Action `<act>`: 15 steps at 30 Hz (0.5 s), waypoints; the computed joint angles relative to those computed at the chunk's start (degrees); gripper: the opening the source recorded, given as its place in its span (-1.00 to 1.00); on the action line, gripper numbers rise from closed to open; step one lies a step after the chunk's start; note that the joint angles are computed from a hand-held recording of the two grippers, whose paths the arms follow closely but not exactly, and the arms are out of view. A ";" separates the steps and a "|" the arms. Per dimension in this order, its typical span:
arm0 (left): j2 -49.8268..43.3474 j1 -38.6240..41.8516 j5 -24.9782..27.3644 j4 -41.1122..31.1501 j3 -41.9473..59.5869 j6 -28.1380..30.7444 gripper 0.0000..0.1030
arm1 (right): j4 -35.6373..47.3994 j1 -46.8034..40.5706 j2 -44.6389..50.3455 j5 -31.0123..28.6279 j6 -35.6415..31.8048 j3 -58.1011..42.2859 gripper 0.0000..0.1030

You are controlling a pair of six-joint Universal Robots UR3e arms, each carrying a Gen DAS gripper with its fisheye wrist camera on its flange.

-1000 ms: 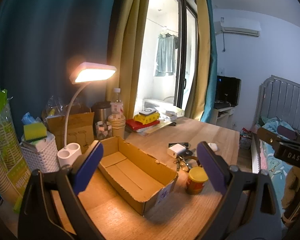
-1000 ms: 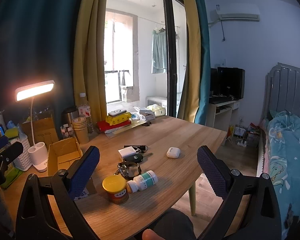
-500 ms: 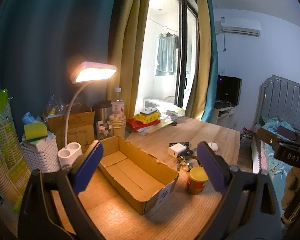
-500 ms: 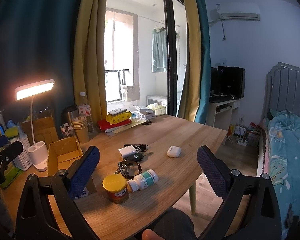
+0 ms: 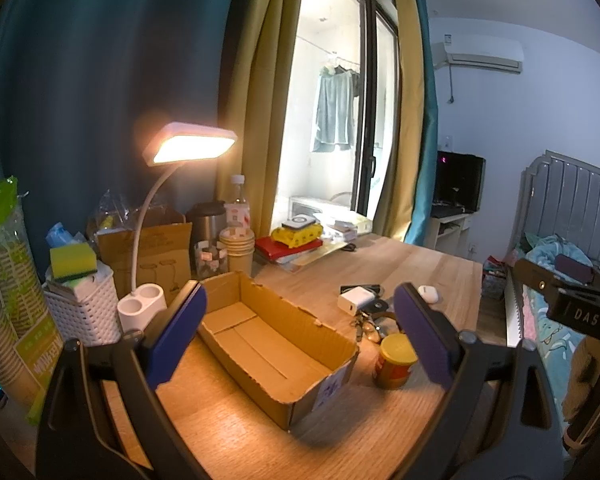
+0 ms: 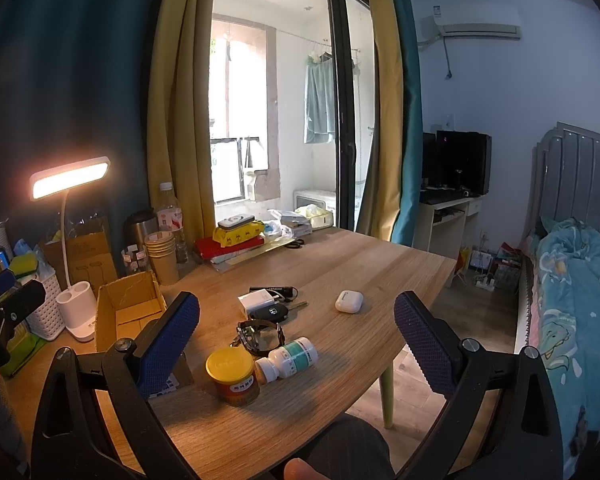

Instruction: Organize rigid objects

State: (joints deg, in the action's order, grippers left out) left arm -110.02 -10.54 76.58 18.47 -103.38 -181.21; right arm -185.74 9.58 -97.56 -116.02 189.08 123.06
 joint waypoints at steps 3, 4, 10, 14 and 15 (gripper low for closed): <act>-0.08 -0.04 0.08 0.11 0.08 -0.02 0.85 | -0.21 -0.08 0.21 0.11 0.01 0.00 0.94; -0.16 -0.05 0.06 0.14 0.15 -0.03 0.85 | -0.15 -0.07 0.16 0.15 0.02 0.02 0.93; -0.17 -0.13 0.27 0.34 0.01 -0.14 0.85 | -0.10 -0.19 0.10 0.26 -0.02 0.04 0.94; -0.13 -0.03 0.17 0.41 -0.07 -0.10 0.85 | -0.34 0.00 0.47 0.07 0.06 0.03 0.94; -0.08 -0.06 0.21 0.59 -0.23 -0.08 0.85 | -0.40 0.09 0.48 0.05 0.11 0.15 0.94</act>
State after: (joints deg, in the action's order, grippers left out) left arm -110.10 -10.59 76.78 19.06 -103.61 -181.29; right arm -186.14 9.67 -97.08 -115.97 189.19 123.21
